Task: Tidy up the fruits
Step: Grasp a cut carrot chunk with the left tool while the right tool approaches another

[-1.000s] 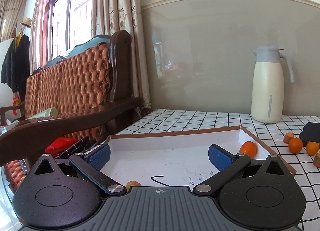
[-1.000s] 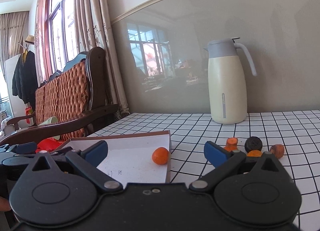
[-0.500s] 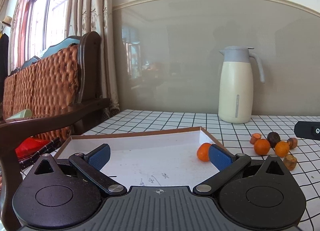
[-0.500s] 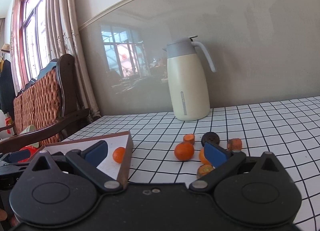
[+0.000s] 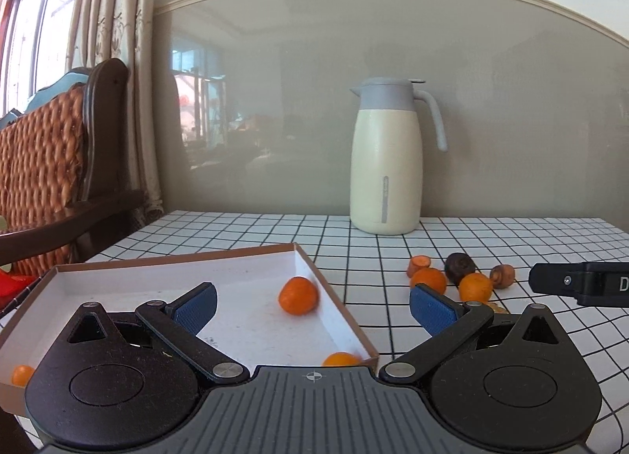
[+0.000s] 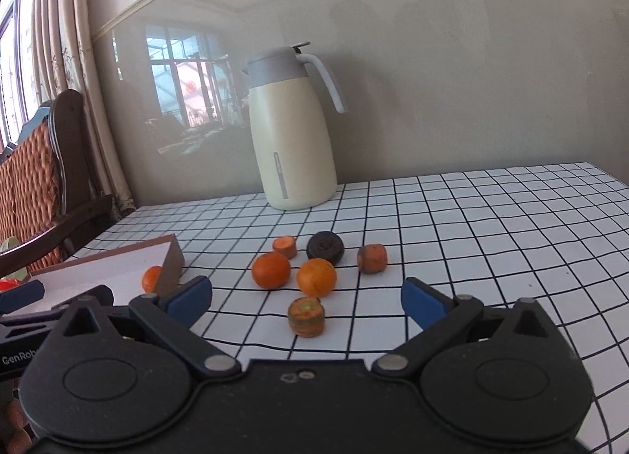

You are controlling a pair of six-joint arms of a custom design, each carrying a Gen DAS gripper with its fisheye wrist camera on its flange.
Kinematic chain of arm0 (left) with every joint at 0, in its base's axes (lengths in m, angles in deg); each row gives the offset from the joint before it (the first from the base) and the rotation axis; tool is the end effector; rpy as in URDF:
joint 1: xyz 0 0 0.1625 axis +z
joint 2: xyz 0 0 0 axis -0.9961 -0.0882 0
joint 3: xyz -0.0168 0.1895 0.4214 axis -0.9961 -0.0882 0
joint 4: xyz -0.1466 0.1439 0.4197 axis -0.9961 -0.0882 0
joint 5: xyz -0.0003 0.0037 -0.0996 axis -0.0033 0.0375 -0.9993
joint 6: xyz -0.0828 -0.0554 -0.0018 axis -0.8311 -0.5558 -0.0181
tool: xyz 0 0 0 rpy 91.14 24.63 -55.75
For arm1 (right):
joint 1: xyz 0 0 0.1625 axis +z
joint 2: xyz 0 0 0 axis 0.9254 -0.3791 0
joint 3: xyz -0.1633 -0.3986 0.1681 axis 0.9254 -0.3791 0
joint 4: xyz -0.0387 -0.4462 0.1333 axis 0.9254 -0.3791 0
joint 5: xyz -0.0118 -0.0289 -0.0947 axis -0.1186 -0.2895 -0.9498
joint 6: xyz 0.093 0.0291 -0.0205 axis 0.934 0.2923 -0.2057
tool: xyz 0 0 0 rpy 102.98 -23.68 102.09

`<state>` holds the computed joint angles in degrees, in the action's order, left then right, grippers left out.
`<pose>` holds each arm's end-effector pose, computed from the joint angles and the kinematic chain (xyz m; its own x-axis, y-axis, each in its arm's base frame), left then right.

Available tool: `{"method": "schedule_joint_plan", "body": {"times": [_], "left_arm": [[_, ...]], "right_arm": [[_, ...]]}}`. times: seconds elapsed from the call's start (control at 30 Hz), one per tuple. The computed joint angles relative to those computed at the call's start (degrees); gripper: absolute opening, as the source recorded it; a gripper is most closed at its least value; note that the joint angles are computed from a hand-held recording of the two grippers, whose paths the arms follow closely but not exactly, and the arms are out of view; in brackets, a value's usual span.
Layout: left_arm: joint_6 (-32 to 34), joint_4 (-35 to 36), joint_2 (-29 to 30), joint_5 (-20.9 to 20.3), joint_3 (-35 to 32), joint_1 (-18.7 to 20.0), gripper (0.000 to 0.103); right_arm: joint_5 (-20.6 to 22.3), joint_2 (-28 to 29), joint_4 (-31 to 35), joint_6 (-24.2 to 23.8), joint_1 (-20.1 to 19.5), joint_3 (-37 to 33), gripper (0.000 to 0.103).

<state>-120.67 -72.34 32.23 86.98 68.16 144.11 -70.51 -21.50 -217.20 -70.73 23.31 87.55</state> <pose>-0.2520 -0.7847 0.0615 -0.6477 0.2471 -0.7207 0.7595 0.2837 -0.5854 0.1101 -0.7420 0.2211 -0.7871 0.1919 0.5862 -0.5066 0.3411 -0.7918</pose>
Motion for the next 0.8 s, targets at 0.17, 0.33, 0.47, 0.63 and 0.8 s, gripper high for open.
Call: {"method": "schedule_joint_plan", "body": {"times": [0.17,0.33,0.47,0.63,0.8], "left_arm": [[0.11,1.98,1.80,1.91,-1.36,-0.74,0.103],[-0.10,4.67,4.02,3.11,-3.63,-1.34,0.103],[-0.89,7.11,5.96,3.17,-5.70,-1.84,0.103],[-2.61,11.18,9.01,2.82,-10.01,-2.07,0.103],[-4.64,15.76,12.68,2.66,-15.54,-2.11,0.102]], "right_arm": [[-4.00,-0.85,0.44,0.17,-0.57,0.32,0.097],[-4.95,-1.71,-0.63,0.85,-1.25,0.98,0.096],[-5.07,-2.23,-0.55,1.65,-1.72,0.96,0.096],[-4.97,-2.46,0.06,1.81,-2.26,0.78,0.092],[-4.74,-2.87,0.32,2.82,-2.88,0.71,0.091]]}}
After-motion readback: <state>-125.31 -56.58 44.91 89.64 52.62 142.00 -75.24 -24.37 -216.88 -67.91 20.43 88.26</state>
